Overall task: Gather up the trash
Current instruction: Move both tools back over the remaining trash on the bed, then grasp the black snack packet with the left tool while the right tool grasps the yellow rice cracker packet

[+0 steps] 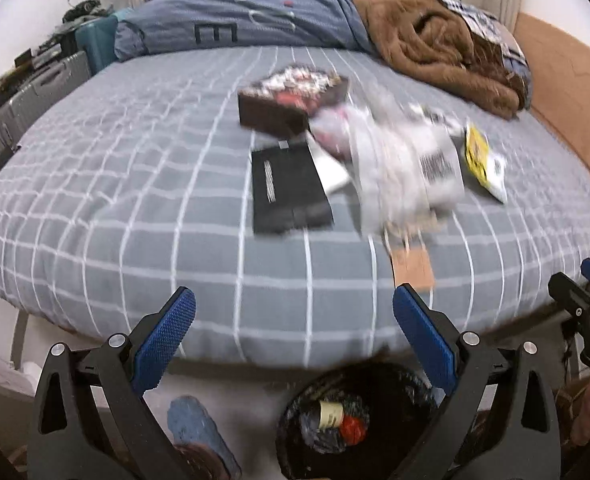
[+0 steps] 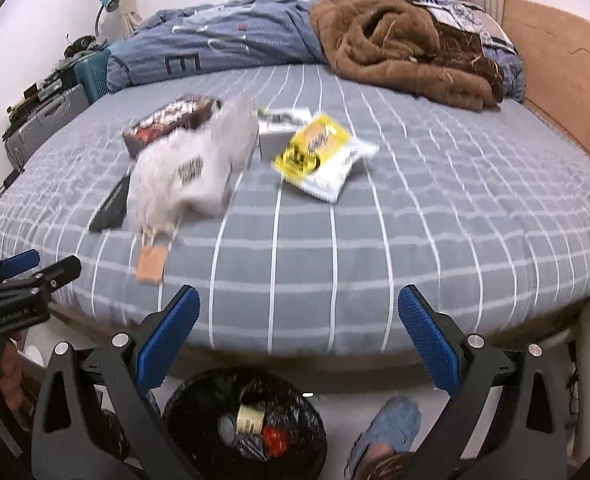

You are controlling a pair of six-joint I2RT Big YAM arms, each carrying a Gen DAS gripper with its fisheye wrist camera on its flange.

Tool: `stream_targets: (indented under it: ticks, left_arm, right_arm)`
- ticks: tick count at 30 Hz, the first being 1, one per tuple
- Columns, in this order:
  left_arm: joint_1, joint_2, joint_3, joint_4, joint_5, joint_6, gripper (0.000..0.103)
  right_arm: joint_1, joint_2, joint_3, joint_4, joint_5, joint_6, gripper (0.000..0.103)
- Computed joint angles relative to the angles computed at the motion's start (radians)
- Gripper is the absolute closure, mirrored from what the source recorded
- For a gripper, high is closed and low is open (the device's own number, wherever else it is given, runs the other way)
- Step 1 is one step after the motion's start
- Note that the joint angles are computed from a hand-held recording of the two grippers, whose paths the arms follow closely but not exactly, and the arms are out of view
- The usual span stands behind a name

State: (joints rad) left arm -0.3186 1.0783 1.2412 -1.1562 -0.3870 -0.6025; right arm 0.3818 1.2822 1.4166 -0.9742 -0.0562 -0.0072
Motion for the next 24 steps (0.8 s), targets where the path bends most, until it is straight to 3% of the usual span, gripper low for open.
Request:
stream_targets:
  ticks: [13, 24]
  left_arm:
    - [0.148, 0.117, 0.116, 0.023, 0.061, 0.096, 0.006]
    - [0.245, 0.25, 0.189, 0.037, 0.217, 0.156, 0.007]
  right_arm:
    - [-0.04, 0.192, 0.232, -0.027, -0.009, 0.034, 0.007]
    - [-0.041, 0.4, 0.442, -0.106, -0.013, 0.076, 0.007]
